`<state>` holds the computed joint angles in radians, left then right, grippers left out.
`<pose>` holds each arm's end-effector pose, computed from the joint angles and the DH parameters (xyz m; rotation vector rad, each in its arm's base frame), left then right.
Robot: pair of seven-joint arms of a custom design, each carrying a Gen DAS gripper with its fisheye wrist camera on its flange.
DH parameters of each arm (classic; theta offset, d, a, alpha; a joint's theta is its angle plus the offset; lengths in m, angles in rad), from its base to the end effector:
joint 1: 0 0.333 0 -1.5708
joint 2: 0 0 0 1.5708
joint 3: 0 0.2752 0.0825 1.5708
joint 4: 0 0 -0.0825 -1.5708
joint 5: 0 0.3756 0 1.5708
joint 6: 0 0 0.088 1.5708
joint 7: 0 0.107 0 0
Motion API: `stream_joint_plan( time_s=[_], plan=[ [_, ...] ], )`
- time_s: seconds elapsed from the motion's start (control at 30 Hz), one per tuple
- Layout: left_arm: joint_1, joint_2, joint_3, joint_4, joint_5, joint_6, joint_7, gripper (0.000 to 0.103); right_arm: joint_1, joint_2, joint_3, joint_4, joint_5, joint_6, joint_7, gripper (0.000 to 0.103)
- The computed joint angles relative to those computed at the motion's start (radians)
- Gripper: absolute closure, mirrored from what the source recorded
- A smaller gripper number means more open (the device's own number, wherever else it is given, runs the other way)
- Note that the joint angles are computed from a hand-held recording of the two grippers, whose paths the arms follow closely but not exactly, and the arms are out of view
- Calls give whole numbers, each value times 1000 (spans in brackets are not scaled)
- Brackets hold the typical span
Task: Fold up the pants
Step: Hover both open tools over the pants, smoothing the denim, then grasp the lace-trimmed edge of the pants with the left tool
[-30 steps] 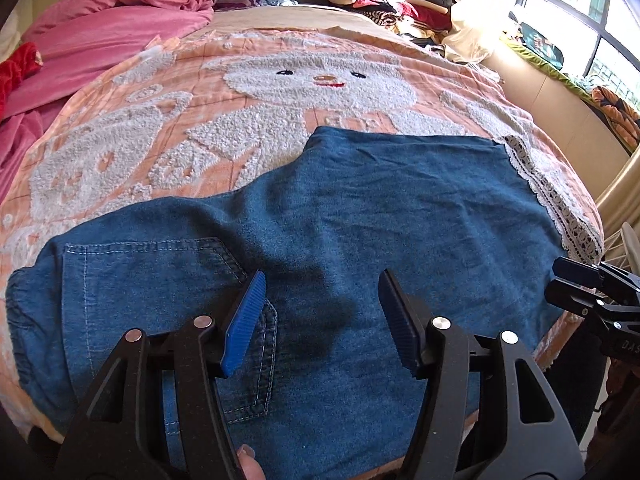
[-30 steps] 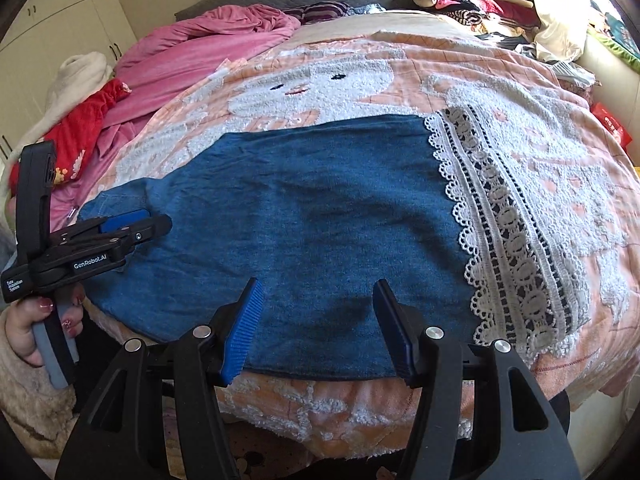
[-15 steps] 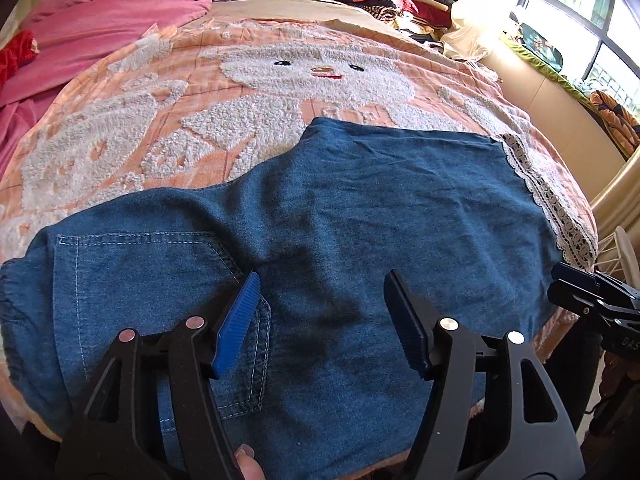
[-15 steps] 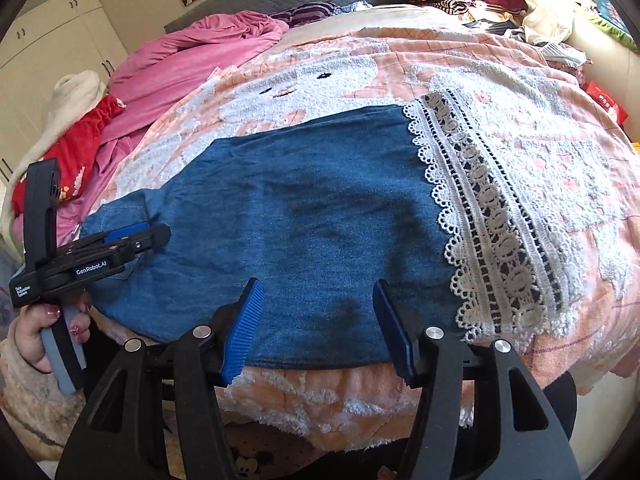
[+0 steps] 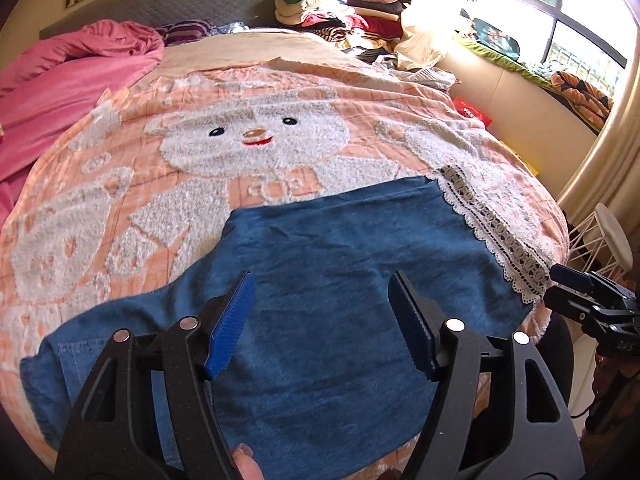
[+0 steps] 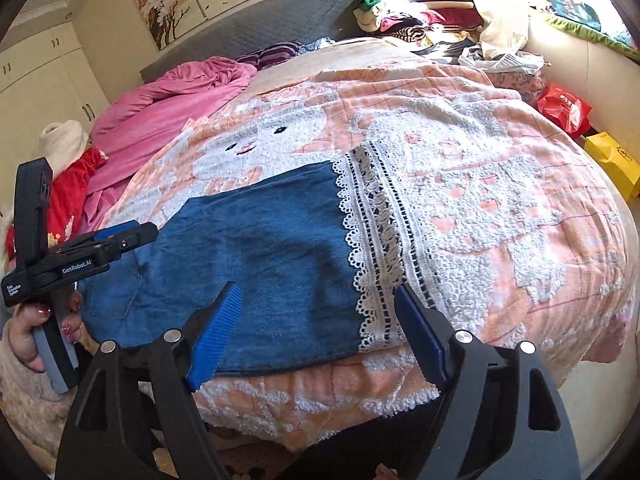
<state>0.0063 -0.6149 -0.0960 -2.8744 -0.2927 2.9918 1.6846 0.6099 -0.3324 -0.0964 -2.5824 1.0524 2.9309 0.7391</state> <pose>0.3864 -0.0115 0.4075 -1.8785 1.7590 -0.7727 0.4173 0.1724 0.3932 -1.9296 1.3204 -0.1666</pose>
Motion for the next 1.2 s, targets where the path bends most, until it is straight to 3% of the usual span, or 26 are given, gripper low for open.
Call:
stream_joint_plan(
  time_s=[0.47,0.57,0.67,1.07,1.1,1.13,1.2],
  plan=[
    [-96,344,17,321,-17,0,168,38,-59,26,-13,7,73,-13,-27,25],
    [-139,414,47,392,-94,-21,259,38,-83,38,-4,12,69,-27,-20,25],
    [-126,482,29,461,-118,-43,308,38,-105,57,5,26,66,-51,-10,25],
    [-68,715,-40,688,-23,-143,355,38,-168,143,60,95,137,-114,-75,26],
    [-66,730,-43,703,-23,-152,359,38,-176,147,64,99,142,-130,-83,31],
    [-63,746,-47,720,-29,-165,366,39,-183,151,70,102,144,-141,-87,45],
    [-44,766,-68,744,-92,-195,426,48,-194,150,71,109,175,-175,-127,54]
  ],
)
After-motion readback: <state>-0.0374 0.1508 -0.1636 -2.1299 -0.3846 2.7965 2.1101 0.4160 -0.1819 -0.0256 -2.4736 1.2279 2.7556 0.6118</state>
